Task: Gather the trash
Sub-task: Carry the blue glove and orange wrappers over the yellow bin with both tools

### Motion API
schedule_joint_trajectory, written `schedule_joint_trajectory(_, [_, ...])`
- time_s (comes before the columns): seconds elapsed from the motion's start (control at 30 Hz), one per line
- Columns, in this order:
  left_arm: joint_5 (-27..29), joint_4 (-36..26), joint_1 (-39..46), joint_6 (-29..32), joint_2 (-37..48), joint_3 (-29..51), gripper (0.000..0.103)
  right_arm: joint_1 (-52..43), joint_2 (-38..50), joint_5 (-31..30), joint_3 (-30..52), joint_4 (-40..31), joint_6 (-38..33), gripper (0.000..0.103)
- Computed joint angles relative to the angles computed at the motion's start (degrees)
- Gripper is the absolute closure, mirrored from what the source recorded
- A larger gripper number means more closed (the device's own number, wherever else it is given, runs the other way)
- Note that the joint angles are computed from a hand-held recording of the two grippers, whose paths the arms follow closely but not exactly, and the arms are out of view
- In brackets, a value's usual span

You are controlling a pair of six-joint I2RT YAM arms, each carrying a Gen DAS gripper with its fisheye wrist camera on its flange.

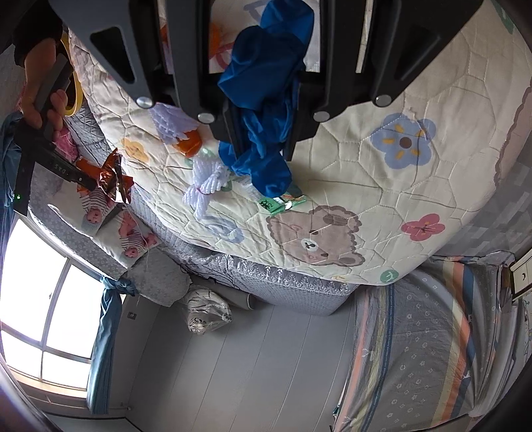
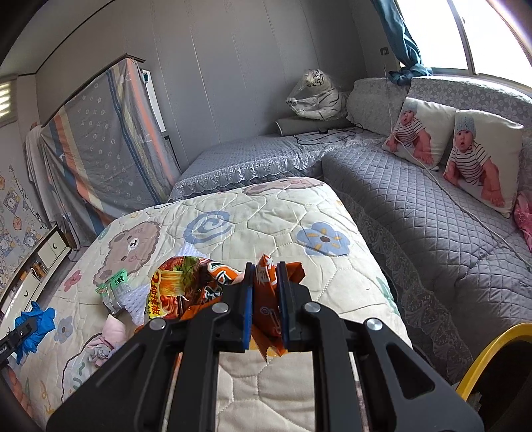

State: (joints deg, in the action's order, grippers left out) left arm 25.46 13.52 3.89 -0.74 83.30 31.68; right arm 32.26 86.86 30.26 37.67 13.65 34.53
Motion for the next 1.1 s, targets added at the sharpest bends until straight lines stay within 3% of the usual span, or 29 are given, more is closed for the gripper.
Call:
schedule_joint_trajectory(0.57, [-9.39,-1.33,-23.15,-5.90,-0.78,3.90,0.082,-4.72,-23.28,3.17,-15.10,-7.02,-0.27,0.091])
schedule_joint_trajectory(0.87, [-13.52,-1.37,-35.86,-7.72,3.63,9.05,0.082,-11.42,-42.37,3.25,-23.21,-18.33,-1.13,0.091])
schedule_joint_trajectory(1.1, [-16.00,-2.08,-44.83,-7.89,8.85,14.04,0.082,-20.12,-60.92,0.34,-27.76,-31.75,-3.69,0.091])
